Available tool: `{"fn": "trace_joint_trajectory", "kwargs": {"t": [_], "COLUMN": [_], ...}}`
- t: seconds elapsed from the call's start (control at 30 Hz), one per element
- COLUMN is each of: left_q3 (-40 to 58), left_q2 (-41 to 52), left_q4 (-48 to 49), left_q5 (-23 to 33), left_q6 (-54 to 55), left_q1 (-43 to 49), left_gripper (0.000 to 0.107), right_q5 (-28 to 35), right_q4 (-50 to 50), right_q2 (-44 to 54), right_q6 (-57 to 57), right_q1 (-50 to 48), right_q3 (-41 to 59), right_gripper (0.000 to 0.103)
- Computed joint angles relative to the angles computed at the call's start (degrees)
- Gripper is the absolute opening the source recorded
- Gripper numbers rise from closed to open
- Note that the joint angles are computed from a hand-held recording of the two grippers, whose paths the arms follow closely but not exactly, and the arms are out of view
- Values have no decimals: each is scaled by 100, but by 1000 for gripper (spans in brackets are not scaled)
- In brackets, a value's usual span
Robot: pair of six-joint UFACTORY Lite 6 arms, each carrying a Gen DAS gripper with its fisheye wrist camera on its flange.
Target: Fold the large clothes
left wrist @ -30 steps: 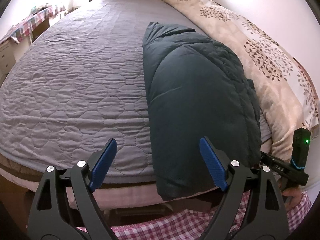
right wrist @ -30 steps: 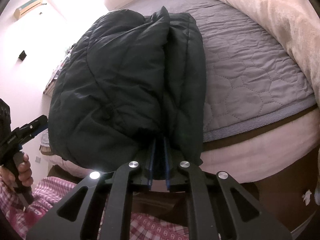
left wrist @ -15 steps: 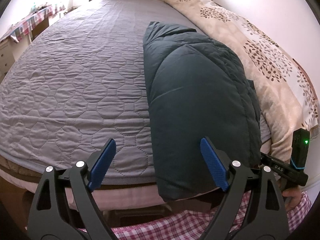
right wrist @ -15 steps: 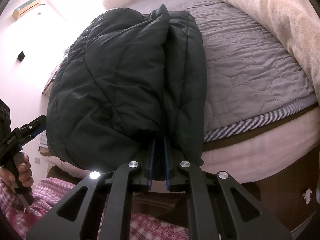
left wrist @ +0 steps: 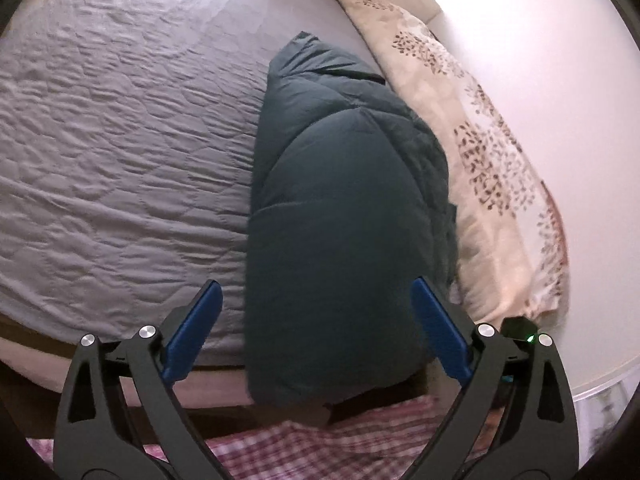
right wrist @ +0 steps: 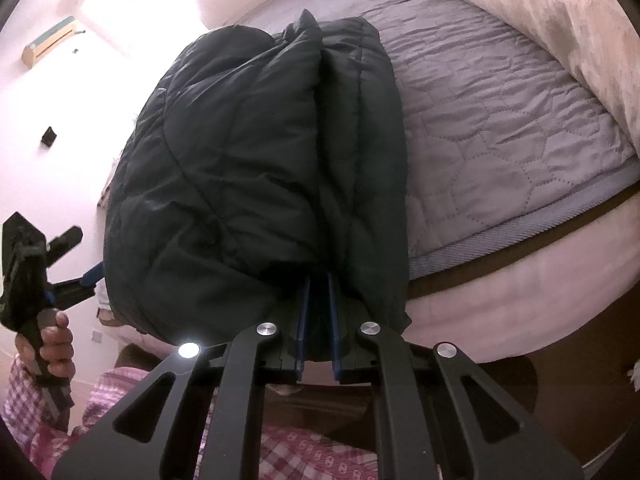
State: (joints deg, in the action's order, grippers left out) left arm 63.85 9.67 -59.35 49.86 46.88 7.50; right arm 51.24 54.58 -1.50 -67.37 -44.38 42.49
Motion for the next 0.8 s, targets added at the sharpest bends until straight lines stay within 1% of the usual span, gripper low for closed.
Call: {"fn": "trace_joint_trajectory", "kwargs": {"t": [0.17,0.27,0.37,0.43,0.5,0.57,0.67,0.73,0.8], "left_q3": [243,47,34,56,1,12,160,202,213], "left_q2": [492,548,598,630,585,594,720,803,859], "left_q4": [135,23,88,138,155,171,189,109,20], "left_q5": [-363,-875,-1047,-1048,-1203,-1315,-1249,-1201,-1107], "left_q6": [-122,71,58,1,10,-3,-28,13,130], "left_q1": [-616,-957,-1075,-1090,-1163,-1241,-1204,-1185,-1102], "left_gripper": [96,99,99,99,99,99,99,100,100], "right_q5": [136,454,720,848,1033,993,1126,1332,1350], "right_q4": [64,124,146,103,-11,-90,-11,76,169], "right_q2": [132,271,441,488,424,131,-175,18,297], "right_q6": [-81,-94,-90,-10,59,97,-21,54,265], "right_q1": [-129,-339,-522,-564,-669,-803,-1113,-1242,-1148], "right_q3": [66,122,220,308,414,481,592,918,1186], "right_gripper": [12,17,21,24,35,60,73,81,82]}}
